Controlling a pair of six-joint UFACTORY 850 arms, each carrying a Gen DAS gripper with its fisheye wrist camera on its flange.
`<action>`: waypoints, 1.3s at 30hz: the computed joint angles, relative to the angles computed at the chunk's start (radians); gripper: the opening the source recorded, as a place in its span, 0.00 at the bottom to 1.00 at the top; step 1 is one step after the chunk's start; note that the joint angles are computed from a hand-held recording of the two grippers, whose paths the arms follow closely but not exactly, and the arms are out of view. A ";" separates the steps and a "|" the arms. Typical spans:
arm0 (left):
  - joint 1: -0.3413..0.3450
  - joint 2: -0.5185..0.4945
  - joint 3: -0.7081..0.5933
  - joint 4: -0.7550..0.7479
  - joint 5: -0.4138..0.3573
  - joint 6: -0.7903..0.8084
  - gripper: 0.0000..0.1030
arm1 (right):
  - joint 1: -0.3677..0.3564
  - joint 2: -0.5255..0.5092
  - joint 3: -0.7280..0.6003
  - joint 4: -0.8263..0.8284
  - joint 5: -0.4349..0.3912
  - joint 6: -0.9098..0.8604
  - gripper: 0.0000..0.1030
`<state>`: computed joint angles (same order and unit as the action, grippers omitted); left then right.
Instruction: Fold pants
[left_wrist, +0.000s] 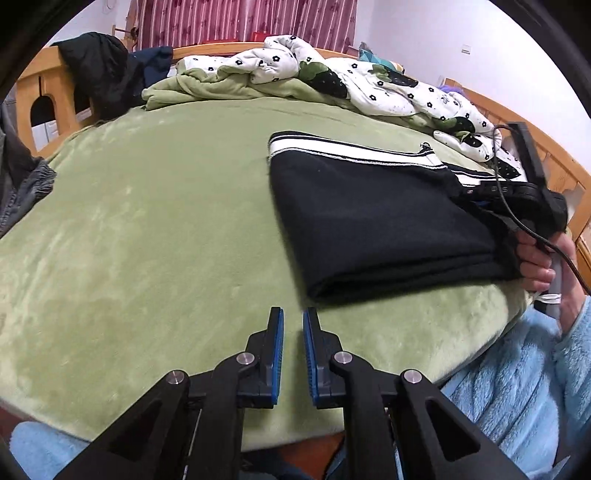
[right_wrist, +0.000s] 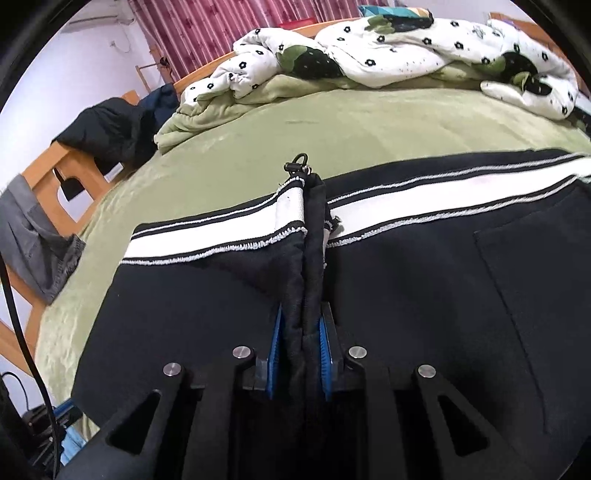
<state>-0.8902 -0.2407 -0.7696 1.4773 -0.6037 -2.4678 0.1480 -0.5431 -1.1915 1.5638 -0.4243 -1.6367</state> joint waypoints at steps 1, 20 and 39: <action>-0.003 0.010 0.005 0.001 -0.011 -0.010 0.11 | -0.009 0.026 0.029 0.045 -0.004 -0.044 0.17; 0.095 -0.097 -0.167 -0.139 0.073 0.228 0.28 | -0.168 0.138 0.210 0.235 -0.121 -0.339 0.33; 0.289 -0.117 -0.186 0.155 0.317 -0.131 0.60 | -0.421 -0.224 -0.272 0.086 -0.013 0.162 0.61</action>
<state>-0.6012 -0.3577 -0.9553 1.6322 -0.2865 -2.5984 -0.2730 -0.7675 -1.4630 1.6502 -0.4372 -1.4748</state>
